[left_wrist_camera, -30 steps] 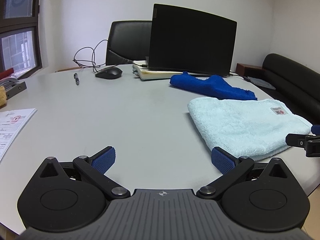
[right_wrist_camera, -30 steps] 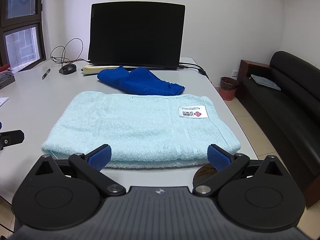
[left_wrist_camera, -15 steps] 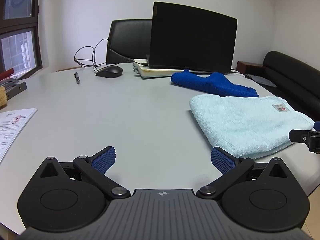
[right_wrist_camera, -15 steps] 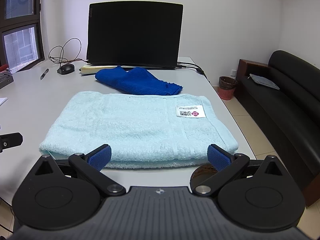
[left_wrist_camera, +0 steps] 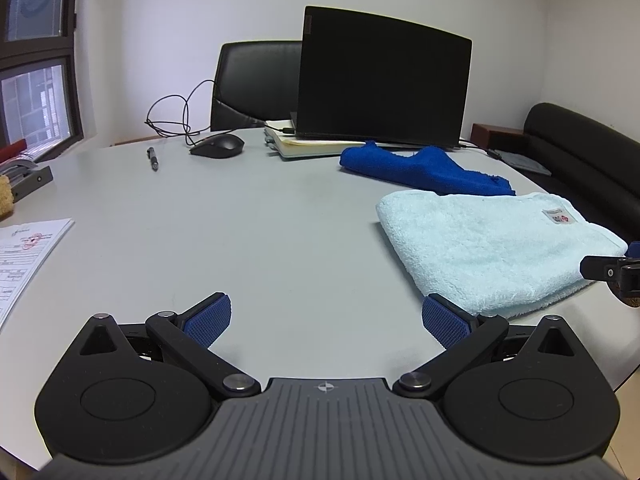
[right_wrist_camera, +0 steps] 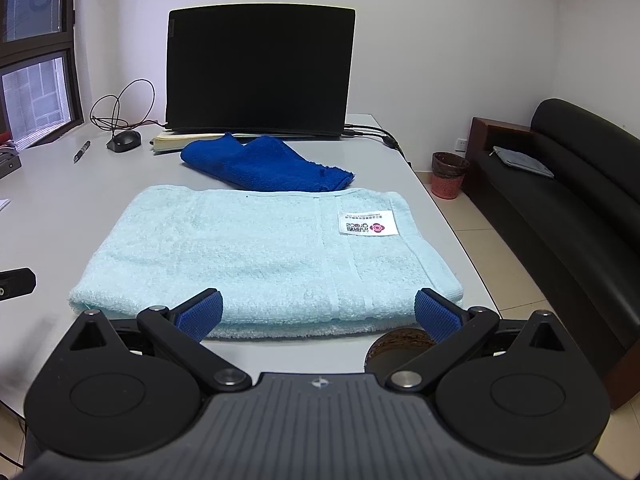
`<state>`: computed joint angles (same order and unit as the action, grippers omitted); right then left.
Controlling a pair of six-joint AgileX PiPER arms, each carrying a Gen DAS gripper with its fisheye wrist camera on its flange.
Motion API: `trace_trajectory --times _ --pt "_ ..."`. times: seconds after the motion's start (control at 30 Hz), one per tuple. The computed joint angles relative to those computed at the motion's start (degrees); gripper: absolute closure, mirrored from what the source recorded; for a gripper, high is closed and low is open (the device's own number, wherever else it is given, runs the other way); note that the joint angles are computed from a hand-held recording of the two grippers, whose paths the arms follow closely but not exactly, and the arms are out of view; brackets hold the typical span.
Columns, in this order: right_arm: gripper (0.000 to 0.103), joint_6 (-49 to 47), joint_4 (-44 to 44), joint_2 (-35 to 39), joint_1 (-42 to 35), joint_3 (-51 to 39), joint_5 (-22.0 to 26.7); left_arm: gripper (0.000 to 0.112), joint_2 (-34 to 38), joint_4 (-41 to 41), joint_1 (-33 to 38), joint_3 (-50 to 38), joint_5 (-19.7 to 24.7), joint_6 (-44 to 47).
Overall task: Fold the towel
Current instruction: 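Move both grippers toward the folded light-blue towel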
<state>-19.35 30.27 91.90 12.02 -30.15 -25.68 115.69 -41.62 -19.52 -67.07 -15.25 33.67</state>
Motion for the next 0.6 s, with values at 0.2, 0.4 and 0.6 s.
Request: trace_trajectory --times 0.2,0.4,0.6 --pt "0.001 -0.1 -0.4 -0.2 -1.3 -0.2 0.1 0.009 0.1 -0.5 -0.4 0.0 -0.2 0.6" --pt "0.001 0.5 -0.9 0.0 -2.2 -0.5 0.3 0.009 0.2 -2.6 -0.6 -0.5 0.1 2.6" --pt "0.001 1.4 -1.9 0.1 -2.9 -0.6 0.6 0.009 0.3 -3.4 -0.6 -0.6 0.0 3.3"
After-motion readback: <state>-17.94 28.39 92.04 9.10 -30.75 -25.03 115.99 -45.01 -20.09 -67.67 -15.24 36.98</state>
